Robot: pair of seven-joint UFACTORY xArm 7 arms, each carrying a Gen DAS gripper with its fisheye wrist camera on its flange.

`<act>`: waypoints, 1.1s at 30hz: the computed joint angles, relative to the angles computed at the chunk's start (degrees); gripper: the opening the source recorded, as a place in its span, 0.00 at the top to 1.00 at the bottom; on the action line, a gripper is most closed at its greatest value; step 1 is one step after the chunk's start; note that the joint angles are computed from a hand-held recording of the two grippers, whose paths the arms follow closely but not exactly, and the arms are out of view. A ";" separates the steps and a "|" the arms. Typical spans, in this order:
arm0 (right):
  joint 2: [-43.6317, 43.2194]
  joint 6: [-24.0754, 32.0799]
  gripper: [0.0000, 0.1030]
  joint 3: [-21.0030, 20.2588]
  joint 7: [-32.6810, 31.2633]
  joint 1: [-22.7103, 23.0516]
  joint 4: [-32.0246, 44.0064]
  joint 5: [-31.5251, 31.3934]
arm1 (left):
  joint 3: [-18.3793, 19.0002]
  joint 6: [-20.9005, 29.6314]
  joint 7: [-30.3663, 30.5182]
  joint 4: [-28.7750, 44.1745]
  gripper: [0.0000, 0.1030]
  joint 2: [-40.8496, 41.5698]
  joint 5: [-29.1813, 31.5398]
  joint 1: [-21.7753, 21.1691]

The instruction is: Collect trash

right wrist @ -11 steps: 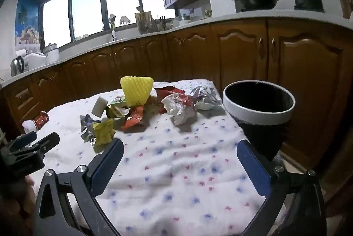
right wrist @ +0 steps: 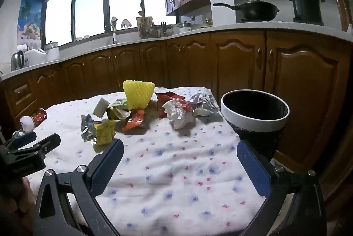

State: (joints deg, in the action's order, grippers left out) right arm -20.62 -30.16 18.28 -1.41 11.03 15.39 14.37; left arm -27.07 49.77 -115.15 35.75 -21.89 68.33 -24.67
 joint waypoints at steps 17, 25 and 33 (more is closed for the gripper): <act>0.05 -0.17 0.00 -0.89 0.74 0.65 0.02 -1.15 | 0.25 -0.90 -2.45 -1.29 0.00 -0.56 2.18 0.28; 0.17 -1.07 0.00 -1.51 1.09 1.49 -0.09 -2.00 | -0.01 0.02 -2.35 -0.99 0.00 -0.60 1.99 0.04; 0.00 -1.20 0.00 -1.70 1.31 1.58 -0.26 -2.30 | -0.27 0.76 -2.14 -0.90 0.00 -0.91 2.14 -0.28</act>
State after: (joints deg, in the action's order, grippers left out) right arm -20.62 -31.36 16.58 -0.10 12.61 15.13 12.07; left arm -27.35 50.53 -117.29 34.85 -22.79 70.47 -24.96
